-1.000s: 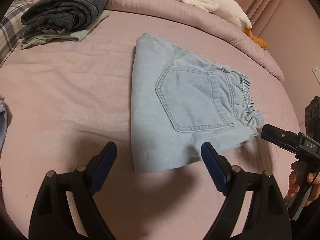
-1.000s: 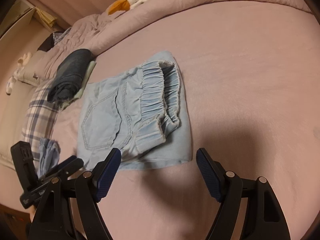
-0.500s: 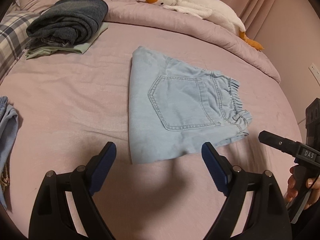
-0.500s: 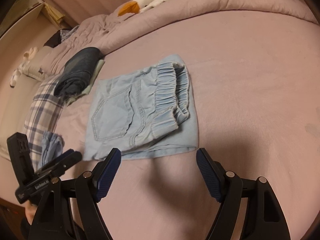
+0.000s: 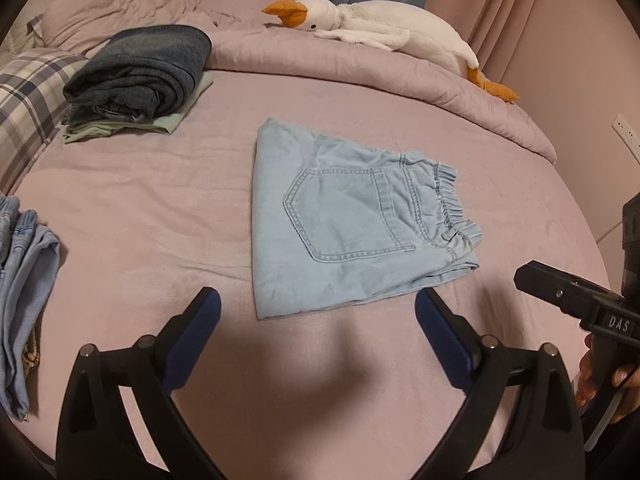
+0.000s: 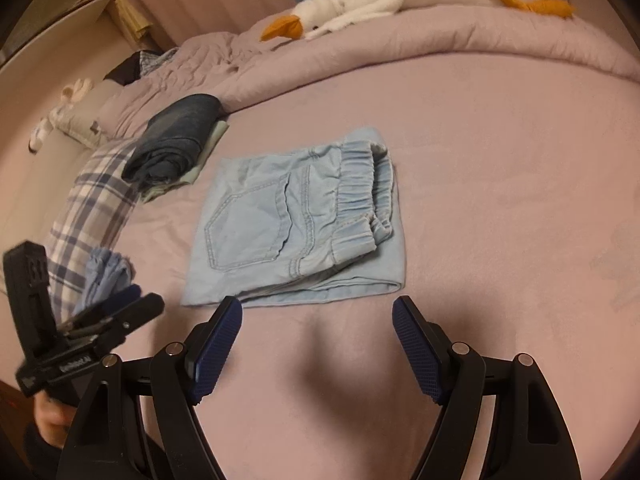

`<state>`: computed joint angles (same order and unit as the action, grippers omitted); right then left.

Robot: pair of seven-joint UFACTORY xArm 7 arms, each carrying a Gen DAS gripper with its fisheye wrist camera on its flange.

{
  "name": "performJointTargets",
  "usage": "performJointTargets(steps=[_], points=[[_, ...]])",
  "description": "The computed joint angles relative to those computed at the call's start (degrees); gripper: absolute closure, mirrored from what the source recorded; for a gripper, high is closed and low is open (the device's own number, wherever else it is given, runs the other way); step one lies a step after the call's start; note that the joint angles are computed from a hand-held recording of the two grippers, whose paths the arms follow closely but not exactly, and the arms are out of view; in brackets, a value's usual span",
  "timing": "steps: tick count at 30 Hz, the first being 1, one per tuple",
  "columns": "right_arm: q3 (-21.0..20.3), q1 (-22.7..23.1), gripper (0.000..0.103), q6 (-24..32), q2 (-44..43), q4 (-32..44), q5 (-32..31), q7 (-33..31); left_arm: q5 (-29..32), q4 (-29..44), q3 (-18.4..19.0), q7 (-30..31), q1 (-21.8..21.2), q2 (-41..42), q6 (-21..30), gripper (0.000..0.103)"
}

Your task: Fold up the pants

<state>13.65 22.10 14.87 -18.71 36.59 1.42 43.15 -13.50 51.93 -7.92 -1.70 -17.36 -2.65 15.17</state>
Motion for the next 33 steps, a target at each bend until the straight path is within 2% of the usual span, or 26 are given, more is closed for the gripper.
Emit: performJointTargets(steps=[3, 5, 8, 11, 14, 17, 18, 20, 21, 26, 28, 33], points=[[3.5, -3.2, 0.019, 1.6, -0.9, 0.9, -5.1, 3.4, 4.2, -0.9, -0.5, -4.3, 0.5, -1.5, -0.8, 0.001], [5.7, -5.3, 0.011, 2.7, -1.9, 1.4, -9.1, 6.2, 6.6, -1.2, -0.7, -6.4, 0.6, -2.4, -0.7, 0.001], [9.2, -8.2, 0.010, 4.8, -3.0, 2.7, -15.7, 10.3, 6.8, -2.0, -0.5, -6.0, 0.1, -3.8, -1.3, 0.001], [10.9, -9.2, 0.005, 6.5, -3.2, 4.3, -20.5, 13.0, 8.4, -2.7, -0.8, -7.3, 0.1, -5.4, -1.7, 0.001], [11.2, -9.2, 0.004, 7.1, -3.9, 4.8, -23.3, 15.1, 9.0, -3.2, -0.9, -8.4, -0.1, -6.8, -2.0, 0.001], [10.9, -9.1, 0.001, 7.2, -4.9, 4.7, -24.7, 16.3, 10.3, -3.1, -1.3, -10.7, 0.3, -7.7, -1.8, 0.001], [11.0, -9.3, 0.001, 7.2, -5.0, 4.8, -25.3, 16.6, 12.2, -2.8, -1.5, -13.1, 0.7, -7.7, -1.2, 0.001], [11.0, -9.2, 0.001, 7.8, -5.1, 5.0, -25.9, 16.9, 20.7, -1.1, -5.8, -22.4, 5.6, -7.6, 2.1, 0.001], [11.4, -9.5, 0.001, 8.1, -5.4, 5.1, -26.4, 17.6, 22.7, -0.6, -5.4, -24.4, 5.4, -7.3, 2.9, 0.001], [11.7, -9.4, 0.001, 8.7, -5.3, 5.2, -27.6, 19.4, 23.2, -1.3, -3.8, -26.7, 4.1, -7.8, 2.0, 0.001], [11.6, -9.2, 0.001, 9.5, -5.3, 5.3, -27.7, 19.6, 22.4, -0.8, -3.1, -25.4, 3.3, -7.4, 2.8, 0.001], [11.4, -8.9, 0.001, 10.1, -5.8, 5.5, -28.4, 20.3, 26.1, -1.0, -3.6, -27.0, 3.9, -8.1, 3.5, 0.000]])
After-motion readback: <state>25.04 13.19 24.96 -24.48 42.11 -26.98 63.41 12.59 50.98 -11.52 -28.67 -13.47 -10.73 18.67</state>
